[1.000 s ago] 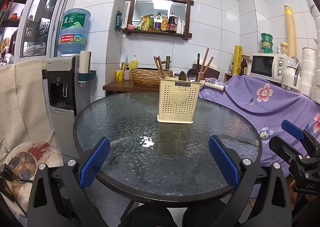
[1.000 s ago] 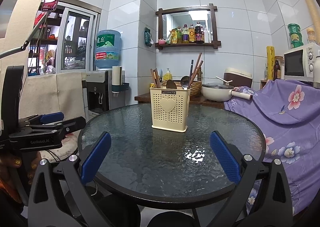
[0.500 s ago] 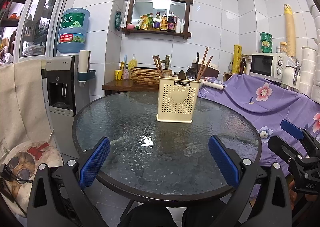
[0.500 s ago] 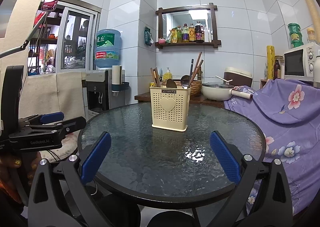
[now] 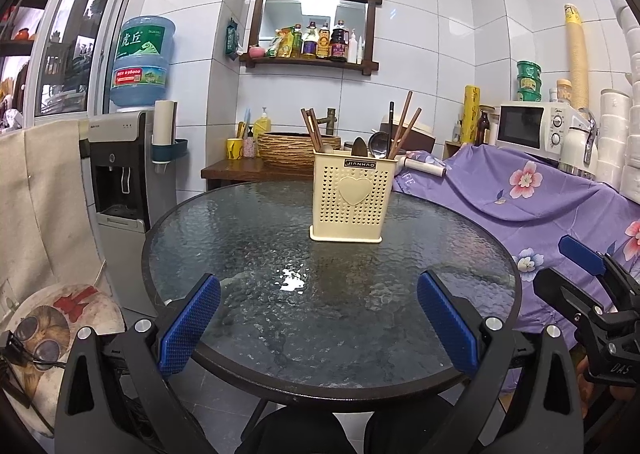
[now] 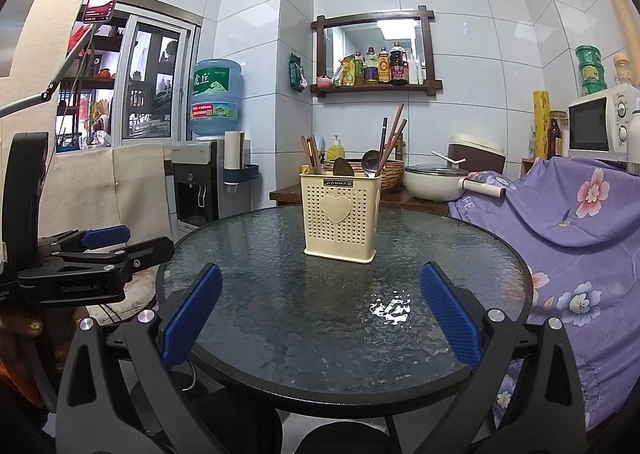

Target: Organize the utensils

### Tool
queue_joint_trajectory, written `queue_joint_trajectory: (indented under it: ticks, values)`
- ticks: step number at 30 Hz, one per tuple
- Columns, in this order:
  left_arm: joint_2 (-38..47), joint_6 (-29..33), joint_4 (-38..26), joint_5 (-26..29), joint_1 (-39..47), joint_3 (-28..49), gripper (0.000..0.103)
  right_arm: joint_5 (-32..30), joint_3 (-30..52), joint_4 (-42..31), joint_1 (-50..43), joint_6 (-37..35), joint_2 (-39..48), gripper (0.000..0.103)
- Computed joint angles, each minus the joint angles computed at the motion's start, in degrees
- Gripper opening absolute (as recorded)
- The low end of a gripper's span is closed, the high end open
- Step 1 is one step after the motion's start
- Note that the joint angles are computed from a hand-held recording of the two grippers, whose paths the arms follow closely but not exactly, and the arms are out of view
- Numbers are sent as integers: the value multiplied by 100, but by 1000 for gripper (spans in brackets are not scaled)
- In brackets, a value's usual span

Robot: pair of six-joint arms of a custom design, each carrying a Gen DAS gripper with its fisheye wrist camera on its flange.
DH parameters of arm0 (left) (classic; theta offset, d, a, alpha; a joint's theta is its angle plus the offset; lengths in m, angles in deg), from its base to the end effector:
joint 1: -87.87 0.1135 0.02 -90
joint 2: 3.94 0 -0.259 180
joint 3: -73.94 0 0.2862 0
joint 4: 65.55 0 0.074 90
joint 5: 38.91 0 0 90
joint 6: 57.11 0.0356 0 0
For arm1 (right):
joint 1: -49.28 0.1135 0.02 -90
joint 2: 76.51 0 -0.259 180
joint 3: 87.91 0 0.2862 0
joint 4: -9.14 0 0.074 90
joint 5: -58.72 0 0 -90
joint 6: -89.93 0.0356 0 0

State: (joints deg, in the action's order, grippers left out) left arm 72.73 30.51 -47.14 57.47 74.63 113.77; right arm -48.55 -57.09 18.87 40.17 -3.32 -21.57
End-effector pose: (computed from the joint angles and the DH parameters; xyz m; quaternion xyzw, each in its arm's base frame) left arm 0.2844 -0.0710 0.1593 0.1090 0.8032 -0.1241 0.5723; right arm 0.2357 -0.0271 0.1817 -0.0520 0.7848 0.0527 0.6153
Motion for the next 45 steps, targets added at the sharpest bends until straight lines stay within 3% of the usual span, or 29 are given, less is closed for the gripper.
queue_joint_trajectory:
  ticks: [45]
  values:
    - [50,-32,-79,-1,-41,46,97,96,-4,-83,80,18,-79,97]
